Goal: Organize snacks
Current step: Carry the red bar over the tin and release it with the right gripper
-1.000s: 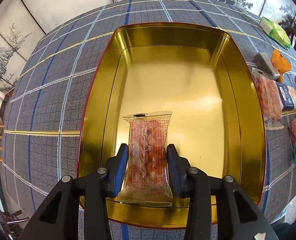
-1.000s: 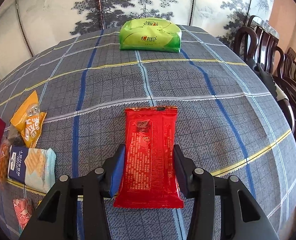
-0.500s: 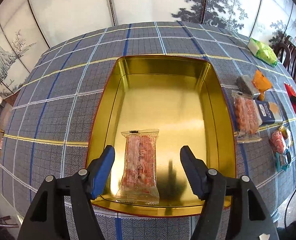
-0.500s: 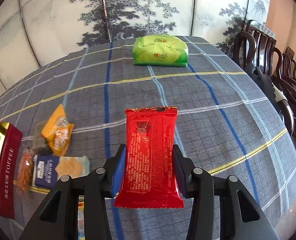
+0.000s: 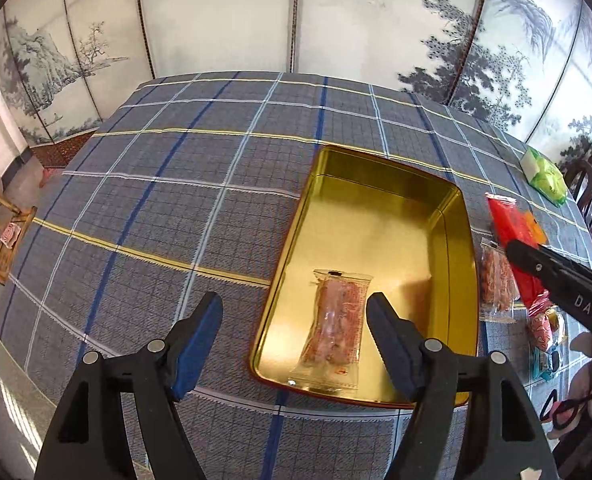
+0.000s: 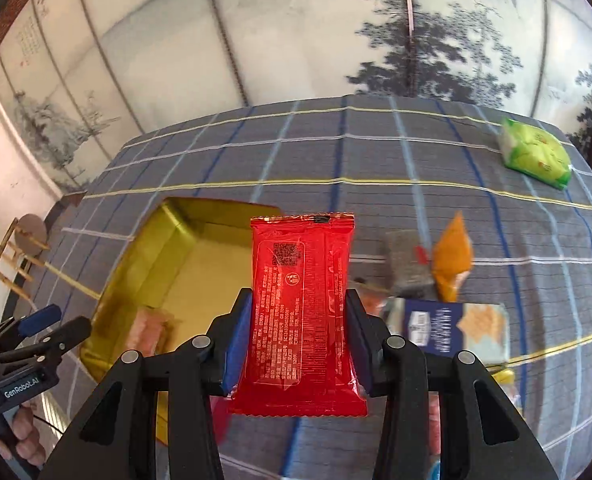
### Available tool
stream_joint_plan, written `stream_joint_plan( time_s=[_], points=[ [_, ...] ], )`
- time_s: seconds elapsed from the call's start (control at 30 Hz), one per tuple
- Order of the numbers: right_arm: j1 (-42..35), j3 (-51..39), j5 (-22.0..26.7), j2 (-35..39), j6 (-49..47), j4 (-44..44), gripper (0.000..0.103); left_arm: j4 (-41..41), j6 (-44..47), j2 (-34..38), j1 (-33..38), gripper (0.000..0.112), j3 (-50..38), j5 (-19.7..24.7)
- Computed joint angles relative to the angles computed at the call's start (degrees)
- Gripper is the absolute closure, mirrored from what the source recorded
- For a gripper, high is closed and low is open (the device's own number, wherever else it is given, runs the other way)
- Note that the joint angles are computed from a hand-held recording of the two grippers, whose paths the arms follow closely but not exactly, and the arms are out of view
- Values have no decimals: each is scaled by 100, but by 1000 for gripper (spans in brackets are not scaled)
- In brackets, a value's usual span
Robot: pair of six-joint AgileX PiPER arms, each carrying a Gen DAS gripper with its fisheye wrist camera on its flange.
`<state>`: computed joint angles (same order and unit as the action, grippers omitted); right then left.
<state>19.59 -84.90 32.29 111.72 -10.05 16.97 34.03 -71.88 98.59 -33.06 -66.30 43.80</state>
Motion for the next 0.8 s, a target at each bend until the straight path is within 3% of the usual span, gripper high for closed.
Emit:
stream_joint_plan(
  time_s=[0.27,0.8],
  points=[
    [961,-527,227,638,732,-609,58,300,-602,-226,-28,41,421,436],
    [1139,-889,644,1084,1153,-1372,58,18,-438,-223,111,40,533,246]
  ],
)
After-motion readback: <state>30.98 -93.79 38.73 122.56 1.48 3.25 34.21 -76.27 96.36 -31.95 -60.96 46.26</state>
